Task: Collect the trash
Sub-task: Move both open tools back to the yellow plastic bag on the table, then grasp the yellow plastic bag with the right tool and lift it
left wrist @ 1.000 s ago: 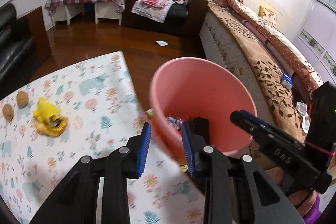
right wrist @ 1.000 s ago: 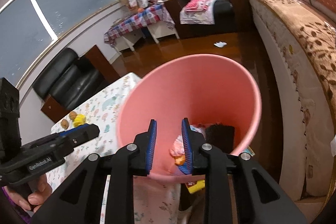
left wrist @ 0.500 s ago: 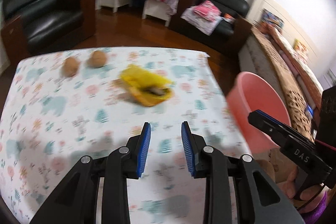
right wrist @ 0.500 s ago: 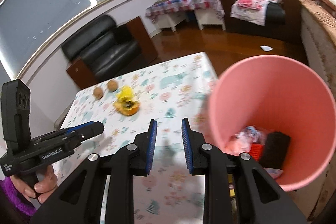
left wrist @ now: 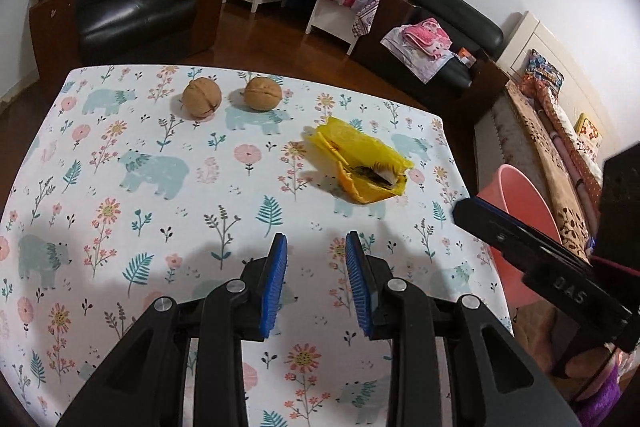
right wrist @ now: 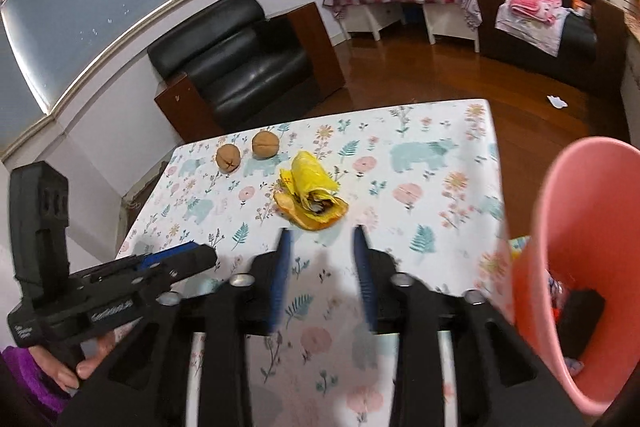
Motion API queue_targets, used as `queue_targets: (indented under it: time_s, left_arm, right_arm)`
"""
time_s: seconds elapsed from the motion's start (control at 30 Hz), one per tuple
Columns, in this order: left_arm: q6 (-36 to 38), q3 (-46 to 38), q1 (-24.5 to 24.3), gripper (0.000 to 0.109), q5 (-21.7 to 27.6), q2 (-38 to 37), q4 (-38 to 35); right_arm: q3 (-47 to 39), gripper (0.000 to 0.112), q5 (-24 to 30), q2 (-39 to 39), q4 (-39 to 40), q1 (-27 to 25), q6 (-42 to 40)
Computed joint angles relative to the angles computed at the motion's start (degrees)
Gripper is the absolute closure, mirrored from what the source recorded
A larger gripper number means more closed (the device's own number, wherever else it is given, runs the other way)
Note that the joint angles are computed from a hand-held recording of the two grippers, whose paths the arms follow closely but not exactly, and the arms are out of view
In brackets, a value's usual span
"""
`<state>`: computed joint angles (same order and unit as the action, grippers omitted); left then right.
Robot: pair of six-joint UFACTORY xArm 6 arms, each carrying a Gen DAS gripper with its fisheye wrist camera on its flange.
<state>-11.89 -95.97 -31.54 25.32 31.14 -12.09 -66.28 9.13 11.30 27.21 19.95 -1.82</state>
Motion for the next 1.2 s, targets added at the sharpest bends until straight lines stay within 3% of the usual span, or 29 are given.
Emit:
queue_targets:
  time_s: [0.13,0.23,0.37,0.47,0.57,0.6,0.77,0.97,1.1,1.17,1.2]
  left_arm:
    - [0.7,0.9,0.5,0.079,-0.5,-0.5,-1.0]
    - [0.7,0.8,0.7,0.079,-0.6,-0.4,-1.2]
    - [0.6,0.4,0.9,0.079,-0.5,0.1,-1.6]
    - [0.2,-0.1,1.1,0.079,-0.1,0.5,-1.4]
    - [-0.1,-1.4,1.4,0.079,0.5,1.5,-1.3]
    - [-0.2,-1.9,1.4,0.079,0.7,1.8,-1.3]
    - [0.3,-5.5,1.2,0.079,1.9,4.1,-1.1]
    - [0.8,-13.0,0.3,0.079,4.3,8.8,-0.7]
    - [-0.5,-20.8,0.0,0.078,6.7,13.9,0.9]
    - [-1.6,-23.5,0.0,0.078,7.8,15.6,1.7]
    - [-1.3,-24.0,0.1,0.078,8.0,15.9,1.0]
  right_arm:
    - [-4.1,0.072,2.2,3.0,2.2,-0.1,-1.6]
    - [-8.0,0.072,2.8,5.7,-2.4,-0.1,0.8]
    - [-15.3,0.072,6.1,10.6,-17.8,-0.6,9.5]
    - [-19.3,0.072,8.9,13.5,-24.6,-0.8,12.5]
    - [-20.0,0.076,8.7,14.5,-21.2,-0.8,8.9]
    - [-19.8,0.090,8.6,14.4,-19.6,-0.8,7.9]
    - [-16.5,0.108,5.9,11.9,-4.9,-0.9,-1.0]
    - [-13.3,0.110,4.2,8.1,15.9,-1.3,-13.2]
    - [-12.7,0.110,4.8,7.5,18.5,-2.0,-12.5]
    - [-14.6,0.109,7.5,9.0,17.0,-2.8,-8.6]
    - [-15.5,0.103,8.5,9.6,17.0,-3.0,-8.1]
